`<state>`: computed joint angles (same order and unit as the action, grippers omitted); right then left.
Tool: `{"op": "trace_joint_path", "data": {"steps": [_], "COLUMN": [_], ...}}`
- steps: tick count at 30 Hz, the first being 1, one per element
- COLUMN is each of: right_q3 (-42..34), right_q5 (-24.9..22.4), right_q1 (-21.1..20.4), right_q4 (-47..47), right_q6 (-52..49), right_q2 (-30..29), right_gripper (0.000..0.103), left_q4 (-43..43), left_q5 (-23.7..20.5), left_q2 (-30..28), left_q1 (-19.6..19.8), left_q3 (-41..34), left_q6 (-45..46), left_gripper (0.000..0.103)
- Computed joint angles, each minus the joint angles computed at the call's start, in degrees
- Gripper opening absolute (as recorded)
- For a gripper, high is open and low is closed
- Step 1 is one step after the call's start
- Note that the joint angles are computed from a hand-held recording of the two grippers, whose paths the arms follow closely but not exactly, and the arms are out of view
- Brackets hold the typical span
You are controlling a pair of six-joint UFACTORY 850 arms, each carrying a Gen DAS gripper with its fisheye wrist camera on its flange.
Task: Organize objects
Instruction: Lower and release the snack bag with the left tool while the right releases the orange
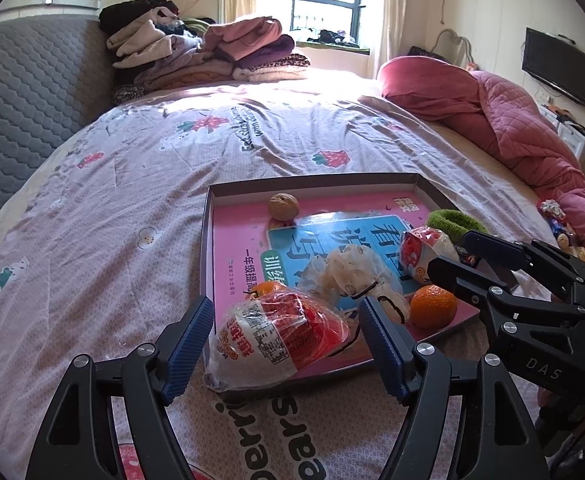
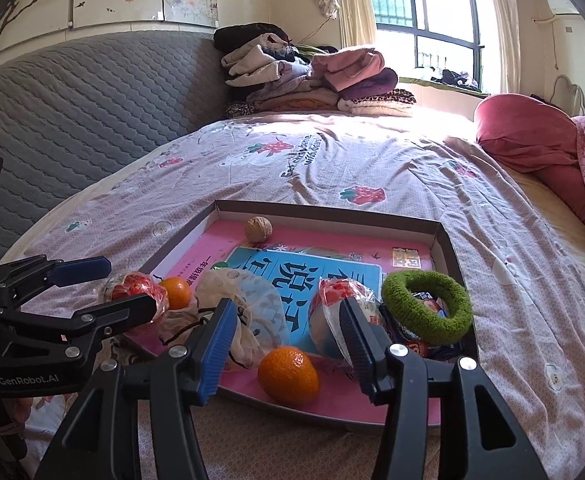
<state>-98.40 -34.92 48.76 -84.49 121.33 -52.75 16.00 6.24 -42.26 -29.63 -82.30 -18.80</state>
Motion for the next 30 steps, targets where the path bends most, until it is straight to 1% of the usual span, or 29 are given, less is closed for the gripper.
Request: {"op": "trace_joint_path", "data": {"steps": [6, 10, 13, 15, 19, 21, 24, 26, 30], "right_q3": [1.3, 2.4, 3.4, 3.9, 4.9, 5.6, 6.5, 7.1, 8.2], "right_q5": [-1.1, -1.9, -2.4, -3.3, -5.8, -6.6, -7.7, -7.8, -8.7], "right_q1": [0.4, 0.7, 0.8, 1.1, 1.8, 2.1, 2.5, 2.8, 3.2], "right_q4": [-2.3, -3.2, -3.9, -4.3, -4.7, -4.9, -5.1, -5.5, -6.0], "right_q6": [2.4, 3.9, 5.1, 5.7, 5.8, 6.5, 7.3, 8.0, 9.4], "right_q2": [1.4, 2.4, 3.4, 4.0, 5.0, 5.6, 6.4, 7.0, 7.9], "right_gripper": [0.056, 0.057, 0.057, 0.058, 0.059, 0.059, 0.062, 0.064, 0.065], "left_q4": [-3.8, -3.8, -6.1, -10.6, -14.3, -17.5, -23.0, -26.2, -28.8], "left_q5": [1.3, 1.8, 2.0, 2.2, 2.6, 3.2, 3.7, 4.8, 4.6], "left_q2": [1.8, 2.9, 3.6, 4.1, 5.2, 5.9, 6.9, 7.9, 9.1], "left_q1": [-0.1, -0.2, -0.2, -0.2, -0.2, -0.4, -0.8, -1.2, -1.5], "left_q3": [1.8, 2.8, 3.5, 3.9, 5.1, 5.9, 7.0, 8.2, 9.7], "left_q6": [3.3, 3.1, 4.9, 8.9, 11.8, 14.3, 19.4, 22.1, 24.3], "left_gripper": [0.077, 0.078, 0.08, 0.08, 0.08, 0.08, 0.08, 0.08, 0.08]}}
